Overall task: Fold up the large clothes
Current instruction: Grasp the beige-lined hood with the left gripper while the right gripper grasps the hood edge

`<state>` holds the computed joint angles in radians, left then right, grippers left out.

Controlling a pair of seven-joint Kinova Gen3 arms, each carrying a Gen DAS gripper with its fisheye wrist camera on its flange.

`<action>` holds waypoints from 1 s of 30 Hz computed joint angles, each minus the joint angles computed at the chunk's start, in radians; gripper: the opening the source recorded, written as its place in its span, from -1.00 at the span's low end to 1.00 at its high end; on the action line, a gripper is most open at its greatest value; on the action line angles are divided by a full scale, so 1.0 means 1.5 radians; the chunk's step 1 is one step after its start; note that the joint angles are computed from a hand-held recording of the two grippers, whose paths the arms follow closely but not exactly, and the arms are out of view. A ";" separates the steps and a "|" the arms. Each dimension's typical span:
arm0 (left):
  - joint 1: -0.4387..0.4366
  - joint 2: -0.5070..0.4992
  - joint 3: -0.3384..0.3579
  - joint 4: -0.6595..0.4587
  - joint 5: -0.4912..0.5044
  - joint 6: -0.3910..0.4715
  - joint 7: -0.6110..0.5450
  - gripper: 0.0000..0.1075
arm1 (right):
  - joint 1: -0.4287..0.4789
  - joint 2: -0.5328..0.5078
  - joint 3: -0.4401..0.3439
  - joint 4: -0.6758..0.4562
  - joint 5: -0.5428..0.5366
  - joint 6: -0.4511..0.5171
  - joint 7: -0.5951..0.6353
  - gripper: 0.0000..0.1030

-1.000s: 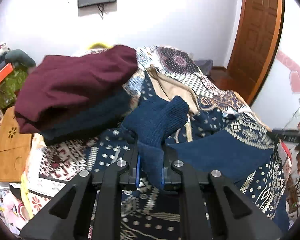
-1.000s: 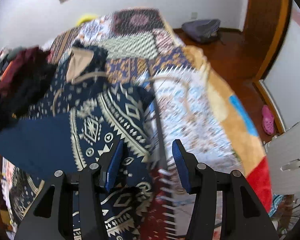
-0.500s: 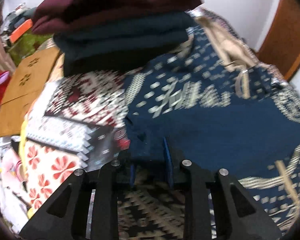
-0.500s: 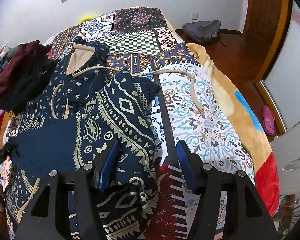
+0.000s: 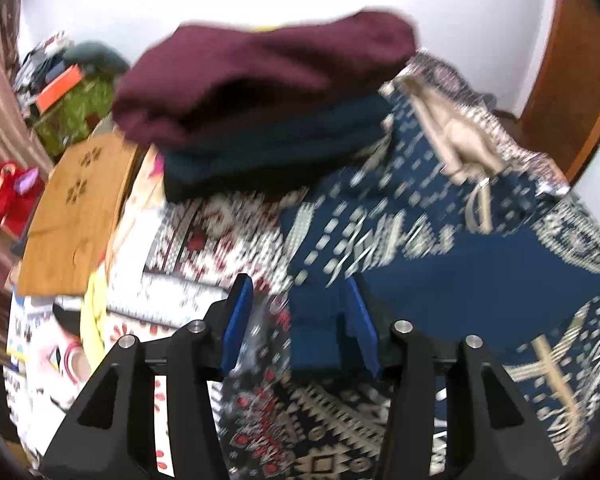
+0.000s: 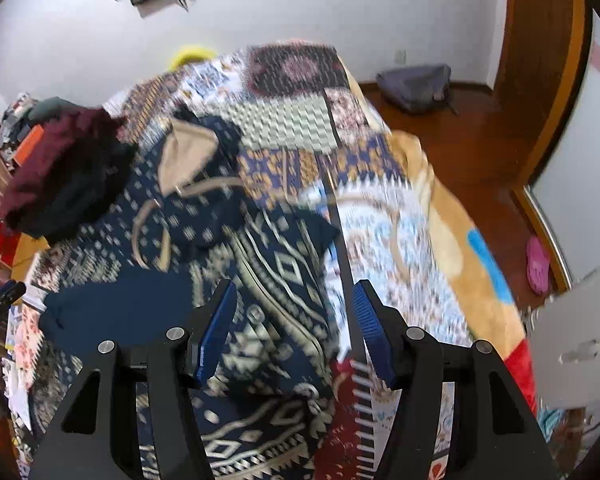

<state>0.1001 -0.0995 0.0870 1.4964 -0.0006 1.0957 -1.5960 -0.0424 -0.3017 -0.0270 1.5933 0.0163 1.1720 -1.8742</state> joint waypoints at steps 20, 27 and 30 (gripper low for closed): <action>0.136 0.236 0.047 -0.311 -0.012 0.020 0.029 0.08 | -0.034 0.186 0.009 -0.187 -0.056 -0.047 0.058 0.10; 0.129 0.367 0.040 -0.443 0.068 0.086 0.028 0.08 | -0.014 0.310 0.015 -0.266 -0.101 -0.019 0.051 0.10; 0.148 0.415 0.023 -0.491 0.057 0.111 0.047 -0.11 | 0.003 0.365 0.013 -0.298 -0.127 -0.001 0.047 0.10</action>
